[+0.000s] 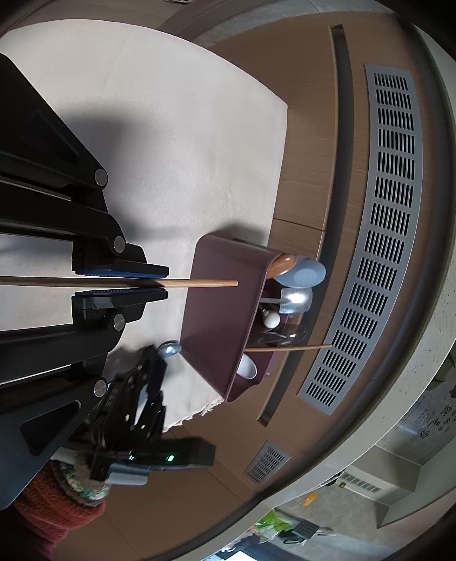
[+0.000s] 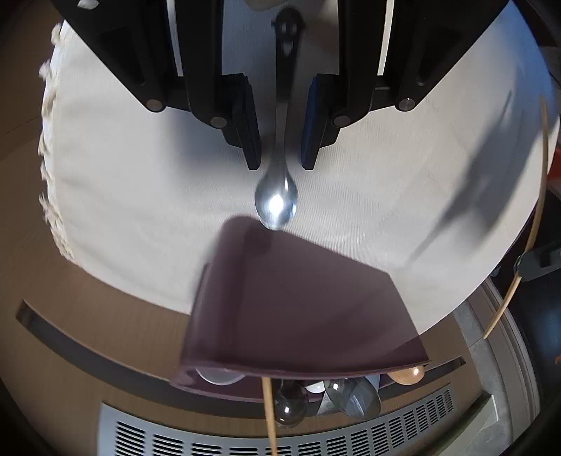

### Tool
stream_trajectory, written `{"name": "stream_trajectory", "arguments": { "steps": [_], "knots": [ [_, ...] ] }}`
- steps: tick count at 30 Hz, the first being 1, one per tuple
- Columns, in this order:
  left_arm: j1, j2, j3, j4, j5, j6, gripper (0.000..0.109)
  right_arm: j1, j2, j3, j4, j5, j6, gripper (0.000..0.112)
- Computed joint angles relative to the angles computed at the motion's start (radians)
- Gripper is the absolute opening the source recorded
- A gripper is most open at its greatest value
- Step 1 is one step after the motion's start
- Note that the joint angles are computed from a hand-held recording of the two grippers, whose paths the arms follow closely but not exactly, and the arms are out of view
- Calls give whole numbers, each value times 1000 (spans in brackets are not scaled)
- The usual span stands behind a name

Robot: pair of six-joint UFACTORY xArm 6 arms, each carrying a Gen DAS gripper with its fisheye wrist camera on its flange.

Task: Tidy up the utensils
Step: 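Lift the chopstick and dark spoon over the caddy and release them inside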

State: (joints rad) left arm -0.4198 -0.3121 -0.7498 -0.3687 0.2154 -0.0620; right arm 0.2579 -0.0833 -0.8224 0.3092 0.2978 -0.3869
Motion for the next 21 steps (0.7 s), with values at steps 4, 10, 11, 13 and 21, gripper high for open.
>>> {"name": "stream_trajectory", "arguments": {
  "steps": [4, 10, 11, 13, 21],
  "knots": [
    [1, 7, -1, 1, -14, -4, 5, 10, 70, -73, -71, -9, 78, 28],
    [-5, -1, 10, 89, -34, -82, 5, 9, 96, -126, -140, 47, 152, 28],
    [-7, -3, 10, 93, -33, -83, 5, 10, 92, -119, -180, 35, 185, 26],
    [-10, -6, 8, 90, -31, -77, 5, 12, 73, -98, -210, 22, 226, 26],
    [-29, -14, 0, 51, -41, -39, 5, 28, -172, 103, -88, -89, 192, 25]
  ]
}}
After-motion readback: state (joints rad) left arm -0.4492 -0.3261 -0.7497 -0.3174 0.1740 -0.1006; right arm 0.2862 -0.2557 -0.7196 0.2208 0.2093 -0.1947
